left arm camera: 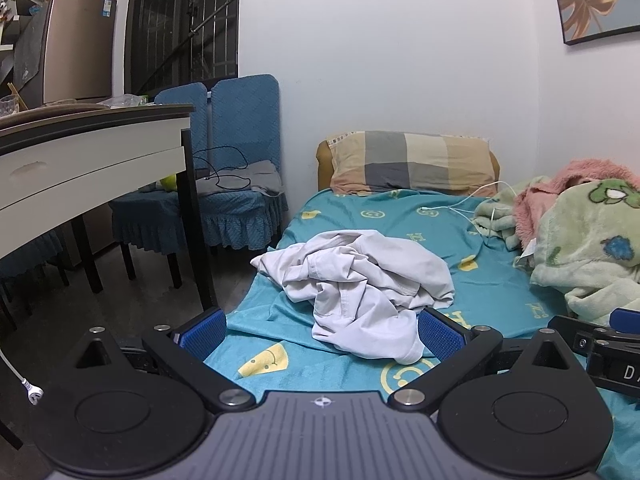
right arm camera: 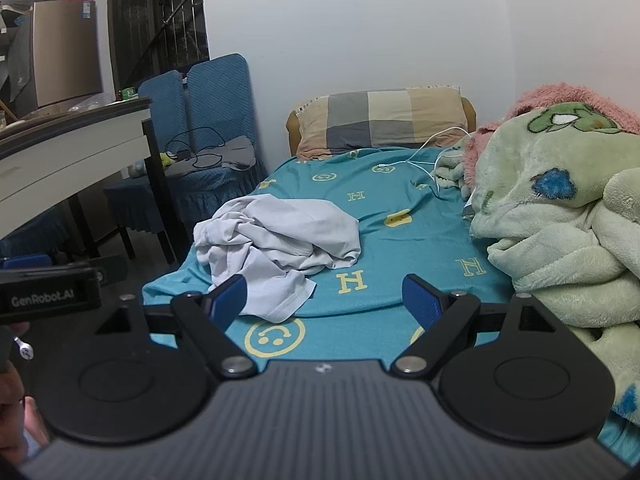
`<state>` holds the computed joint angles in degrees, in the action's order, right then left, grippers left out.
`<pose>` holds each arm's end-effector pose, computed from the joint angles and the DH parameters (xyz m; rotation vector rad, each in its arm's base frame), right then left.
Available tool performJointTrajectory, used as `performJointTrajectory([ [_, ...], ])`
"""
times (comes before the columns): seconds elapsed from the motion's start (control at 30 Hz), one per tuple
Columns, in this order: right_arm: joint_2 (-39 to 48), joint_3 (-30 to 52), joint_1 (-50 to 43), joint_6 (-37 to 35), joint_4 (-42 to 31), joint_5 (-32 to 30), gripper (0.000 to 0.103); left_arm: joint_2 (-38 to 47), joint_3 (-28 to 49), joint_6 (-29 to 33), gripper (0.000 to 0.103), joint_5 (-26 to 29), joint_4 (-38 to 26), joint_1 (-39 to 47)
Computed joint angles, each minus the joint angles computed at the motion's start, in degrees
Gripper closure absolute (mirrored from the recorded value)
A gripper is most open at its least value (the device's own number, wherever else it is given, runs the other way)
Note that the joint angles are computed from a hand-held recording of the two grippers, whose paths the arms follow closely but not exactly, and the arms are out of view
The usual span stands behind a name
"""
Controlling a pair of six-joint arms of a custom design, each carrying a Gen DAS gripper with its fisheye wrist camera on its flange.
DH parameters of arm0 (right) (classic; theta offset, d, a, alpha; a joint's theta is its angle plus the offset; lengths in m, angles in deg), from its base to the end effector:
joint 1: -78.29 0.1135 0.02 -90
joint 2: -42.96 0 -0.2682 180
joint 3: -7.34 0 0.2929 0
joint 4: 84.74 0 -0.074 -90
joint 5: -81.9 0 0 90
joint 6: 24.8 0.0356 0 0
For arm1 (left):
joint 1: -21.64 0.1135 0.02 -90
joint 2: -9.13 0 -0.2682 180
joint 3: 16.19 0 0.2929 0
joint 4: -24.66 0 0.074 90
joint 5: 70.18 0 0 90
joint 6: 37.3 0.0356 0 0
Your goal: Fold clothes
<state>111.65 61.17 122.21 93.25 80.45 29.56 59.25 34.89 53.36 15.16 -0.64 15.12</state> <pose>0.2272 0.1886 0.2377 0.1129 1.9724 0.1270 0.2394 -0.0245 0.2791 0.0726 1.9928 0.0153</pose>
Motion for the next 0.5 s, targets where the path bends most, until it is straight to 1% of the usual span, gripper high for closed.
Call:
performJointTrajectory([
  [0.17, -0.09, 0.34, 0.07, 0.95, -0.65, -0.08, 0.017, 0.41, -0.17, -0.31, 0.000, 0.76, 1.14, 0.15],
  [0.33, -0.13, 1.49, 1.13, 2.91, -2.79, 1.53, 0.017, 1.79, 0.34, -0.07, 0.000, 2.05, 2.11, 0.98],
  [0.5, -1.02, 4.46, 3.30, 6.56, -6.98, 4.03, 0.017, 1.44, -0.35, 0.49, 0.001, 5.42, 3.01, 3.02],
])
